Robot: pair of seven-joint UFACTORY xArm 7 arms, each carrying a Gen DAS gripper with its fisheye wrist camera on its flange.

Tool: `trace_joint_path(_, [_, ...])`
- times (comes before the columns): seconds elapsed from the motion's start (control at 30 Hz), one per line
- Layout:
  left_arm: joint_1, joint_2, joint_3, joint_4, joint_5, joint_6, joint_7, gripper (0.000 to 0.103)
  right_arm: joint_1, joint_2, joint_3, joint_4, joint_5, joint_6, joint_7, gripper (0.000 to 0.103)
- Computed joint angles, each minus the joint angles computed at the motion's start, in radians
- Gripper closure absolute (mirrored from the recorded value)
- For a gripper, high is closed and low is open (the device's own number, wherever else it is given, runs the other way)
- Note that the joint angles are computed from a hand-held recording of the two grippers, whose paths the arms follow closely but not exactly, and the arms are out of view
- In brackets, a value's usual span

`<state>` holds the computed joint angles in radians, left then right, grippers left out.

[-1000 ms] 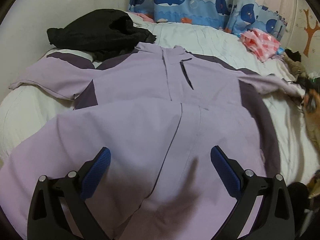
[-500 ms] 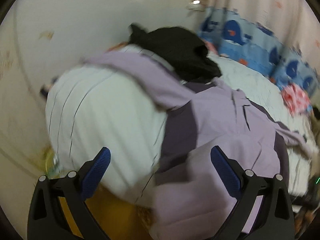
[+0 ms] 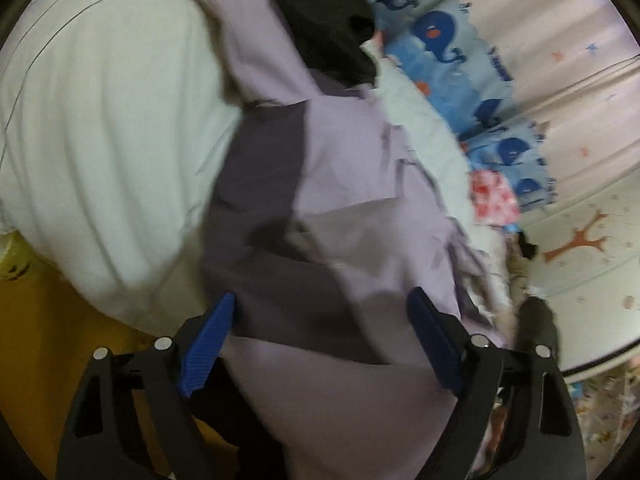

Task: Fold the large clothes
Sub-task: 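Carry the held sleeve across the jacket body with the right gripper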

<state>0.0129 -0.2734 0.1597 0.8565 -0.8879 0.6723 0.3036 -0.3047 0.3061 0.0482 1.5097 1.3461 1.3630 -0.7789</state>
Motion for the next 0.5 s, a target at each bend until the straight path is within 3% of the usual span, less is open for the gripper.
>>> trace_joint_path(0.07, [-0.01,-0.047,0.008,0.001,-0.023,0.019,0.036,0.02,-0.034,-0.015,-0.012,0.066,0.041,0.021,-0.004,0.089])
trace_joint_path(0.17, [0.004,-0.129,-0.007,-0.019,0.059,0.001,-0.007,0.02,-0.161,-0.021,0.061,0.127,-0.055,0.042,0.007,0.09])
trace_joint_path(0.23, [0.017,-0.158,-0.006,-0.032,0.134,-0.004,-0.053,0.02,-0.101,-0.006,-0.042,0.156,-0.217,0.134,0.031,0.088])
trace_joint_path(0.27, [0.037,-0.166,-0.019,-0.038,0.203,-0.005,-0.094,0.02,-0.01,-0.01,-0.136,0.142,-0.322,0.157,0.018,0.084])
trace_joint_path(0.33, [0.051,-0.154,-0.015,-0.032,0.286,0.0,-0.137,0.019,0.069,-0.007,-0.223,0.11,-0.508,0.11,0.05,0.076])
trace_joint_path(0.4, [0.045,-0.095,-0.004,0.011,0.322,0.014,-0.171,0.019,0.017,0.023,-0.186,0.11,-0.546,0.093,0.127,0.075])
trace_joint_path(0.43, [0.034,-0.06,0.009,0.038,0.314,0.021,-0.16,0.017,-0.071,0.043,-0.109,0.127,-0.502,0.064,0.156,0.075])
trace_joint_path(0.47, [0.019,-0.001,0.013,0.088,0.302,0.027,-0.142,0.014,-0.118,0.058,-0.07,0.137,-0.452,0.047,0.154,0.069])
trace_joint_path(0.5, [0.012,0.059,0.006,0.142,0.3,0.03,-0.128,0.009,-0.123,0.088,-0.069,0.176,-0.395,0.028,0.158,0.052])
